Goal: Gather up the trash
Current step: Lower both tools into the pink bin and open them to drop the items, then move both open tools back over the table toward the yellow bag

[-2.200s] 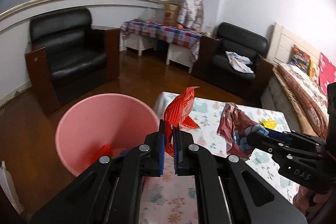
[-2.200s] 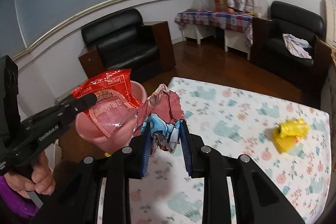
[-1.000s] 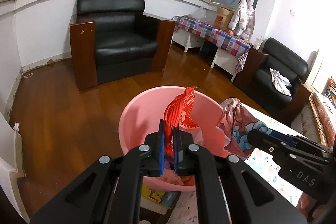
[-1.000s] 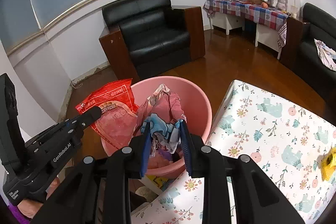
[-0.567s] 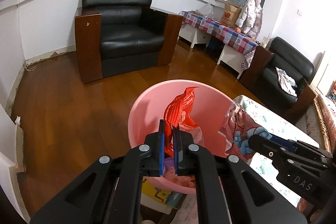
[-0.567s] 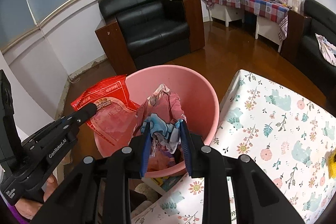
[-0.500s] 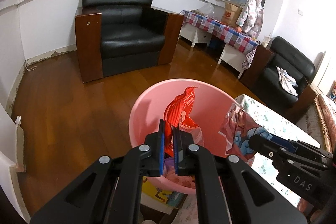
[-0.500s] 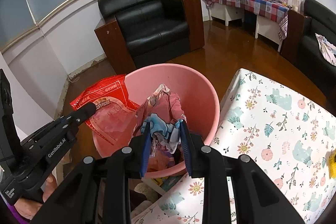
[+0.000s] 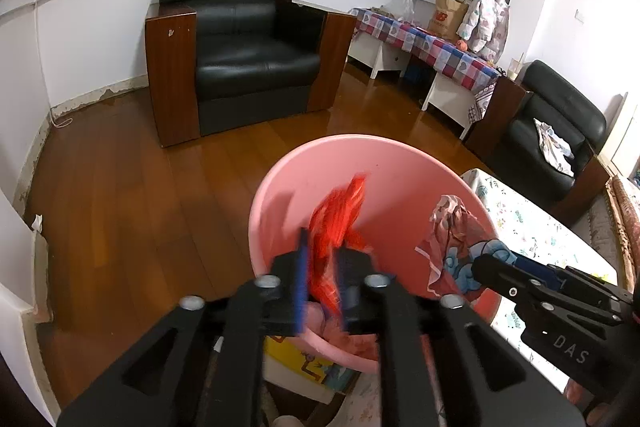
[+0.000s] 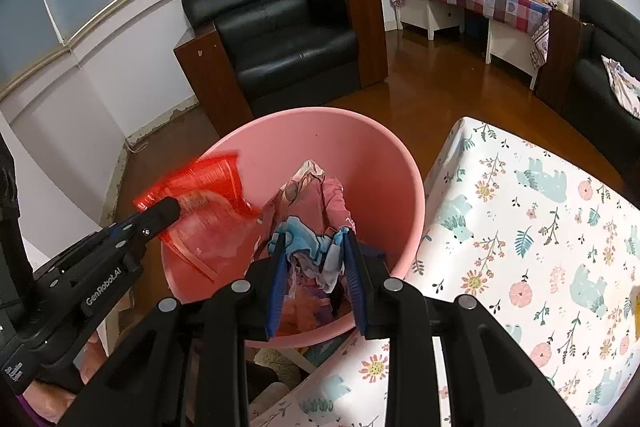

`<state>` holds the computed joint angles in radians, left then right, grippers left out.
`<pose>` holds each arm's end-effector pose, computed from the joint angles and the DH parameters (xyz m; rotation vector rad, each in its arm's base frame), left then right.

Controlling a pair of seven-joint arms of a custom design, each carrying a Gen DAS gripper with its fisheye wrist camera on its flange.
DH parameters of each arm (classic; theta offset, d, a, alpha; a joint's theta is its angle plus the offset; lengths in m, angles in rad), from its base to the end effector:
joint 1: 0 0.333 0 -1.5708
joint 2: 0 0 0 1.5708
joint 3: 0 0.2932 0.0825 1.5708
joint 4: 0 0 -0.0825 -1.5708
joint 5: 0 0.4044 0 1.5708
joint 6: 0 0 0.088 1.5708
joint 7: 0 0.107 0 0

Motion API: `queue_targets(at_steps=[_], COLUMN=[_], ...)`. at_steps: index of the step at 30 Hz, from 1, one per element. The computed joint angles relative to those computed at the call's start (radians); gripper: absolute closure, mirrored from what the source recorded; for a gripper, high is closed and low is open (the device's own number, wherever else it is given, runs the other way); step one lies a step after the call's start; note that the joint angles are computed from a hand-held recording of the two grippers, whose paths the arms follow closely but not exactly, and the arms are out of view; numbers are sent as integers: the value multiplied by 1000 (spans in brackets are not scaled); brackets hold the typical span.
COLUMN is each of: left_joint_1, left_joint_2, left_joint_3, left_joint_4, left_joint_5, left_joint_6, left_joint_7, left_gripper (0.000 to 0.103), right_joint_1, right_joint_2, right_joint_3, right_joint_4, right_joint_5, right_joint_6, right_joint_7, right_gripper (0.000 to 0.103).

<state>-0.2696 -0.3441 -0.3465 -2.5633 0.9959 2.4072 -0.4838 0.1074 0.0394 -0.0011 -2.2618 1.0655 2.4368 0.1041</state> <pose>0.3812 -0.2570 0.3637 -2.1991 0.9964 -0.6658 0.5494 0.0606 0.3211 -2.2180 0.9358 -0.0537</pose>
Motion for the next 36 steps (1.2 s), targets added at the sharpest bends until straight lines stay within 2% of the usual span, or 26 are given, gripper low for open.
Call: queue_targets(at_steps=[2,3,11,15,36], left_joint_1=[1,2,-1,-2,-26], left_joint_2=[0,-1,-4,-7,4], left_joint_3=[-1,-1,-3,-6,-19], left_joint_4=[2,1,-5,-6,33], left_joint_5=[2,5,15,16,8], left_joint_6=[-1,0,6,7,-16], left_joint_7=[-6,-12,-34,-38,12], left_gripper=[63,62,61,61,61], right_joint_1=[0,0,-8,-15,-60], right_joint_2=[5,8,15,12,-38], right_joint_3=[0,0,-1,-5,-45], right_joint_4=[3,6,11,11,-20], right_joint_5=[-2,-2,12,22,37], right_joint_6=[0,1,-20,-42,-111], right_joint_7=[3,5,1,-5,-21], right_gripper=[76,75,72,60,59])
